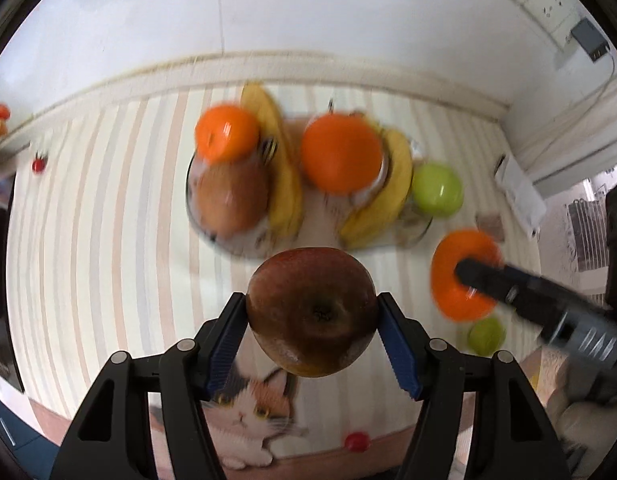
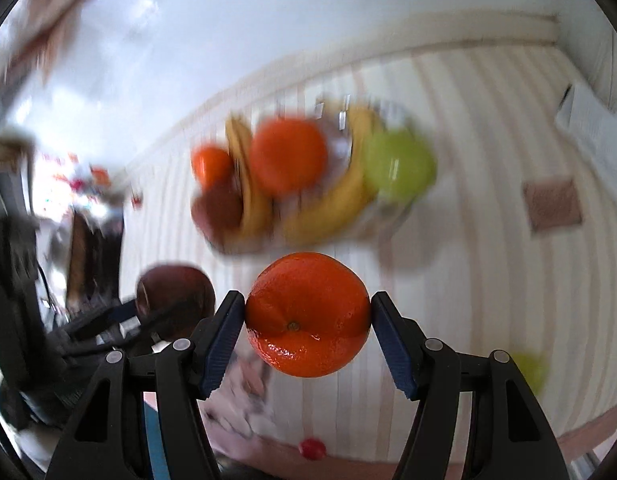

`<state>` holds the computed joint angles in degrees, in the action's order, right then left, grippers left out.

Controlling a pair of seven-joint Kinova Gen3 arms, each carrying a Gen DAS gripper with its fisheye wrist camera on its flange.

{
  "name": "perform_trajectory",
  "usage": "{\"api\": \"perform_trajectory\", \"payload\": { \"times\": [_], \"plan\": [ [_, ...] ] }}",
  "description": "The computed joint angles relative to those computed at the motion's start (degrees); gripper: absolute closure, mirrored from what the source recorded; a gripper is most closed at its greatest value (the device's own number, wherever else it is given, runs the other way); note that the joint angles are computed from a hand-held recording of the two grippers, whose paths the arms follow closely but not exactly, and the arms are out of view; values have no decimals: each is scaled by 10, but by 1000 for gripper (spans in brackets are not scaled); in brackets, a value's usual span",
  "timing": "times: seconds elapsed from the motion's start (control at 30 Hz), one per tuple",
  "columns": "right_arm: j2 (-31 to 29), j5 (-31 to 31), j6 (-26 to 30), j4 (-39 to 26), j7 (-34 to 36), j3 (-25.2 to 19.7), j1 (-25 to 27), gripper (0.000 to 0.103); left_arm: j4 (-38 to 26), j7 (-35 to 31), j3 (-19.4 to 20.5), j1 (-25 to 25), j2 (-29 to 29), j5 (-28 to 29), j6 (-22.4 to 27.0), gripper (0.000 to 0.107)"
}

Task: Organize fruits
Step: 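Lift both fruits and carry them over the plate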

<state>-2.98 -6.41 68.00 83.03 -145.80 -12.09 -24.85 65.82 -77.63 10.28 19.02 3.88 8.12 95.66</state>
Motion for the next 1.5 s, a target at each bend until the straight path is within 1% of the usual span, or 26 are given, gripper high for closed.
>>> {"api": "perform_trajectory", "payload": {
  "times": [0.1,0.17,0.27,0.43,0.6,0.87,1.03,1.3,1.5],
  "plan": [
    [31,-9,24,-55,52,30,25,35,-27,19,3,6,26,2,-5,45],
    [63,-9,42,-97,74,41,37,35,-38,30,2,12,44,3,-11,45],
    [117,-30,68,-153,111,55,59,35,-56,45,2,23,72,-1,-13,45],
    [188,-39,94,-211,125,64,69,35,-66,60,1,47,102,-18,-21,45],
    [230,-34,112,-248,137,66,67,35,-57,69,-2,57,109,-21,-27,45],
    [261,-24,123,-261,147,67,53,35,-54,82,-3,65,118,-23,-26,44],
    [273,-13,144,-285,158,68,42,35,-60,90,-3,68,128,-22,-23,44],
    [255,-38,137,-260,168,64,57,34,-73,90,-9,55,137,-14,-7,44],
    [244,-58,137,-244,176,61,68,34,-70,99,-12,43,133,-3,-1,44]
  ]
}}
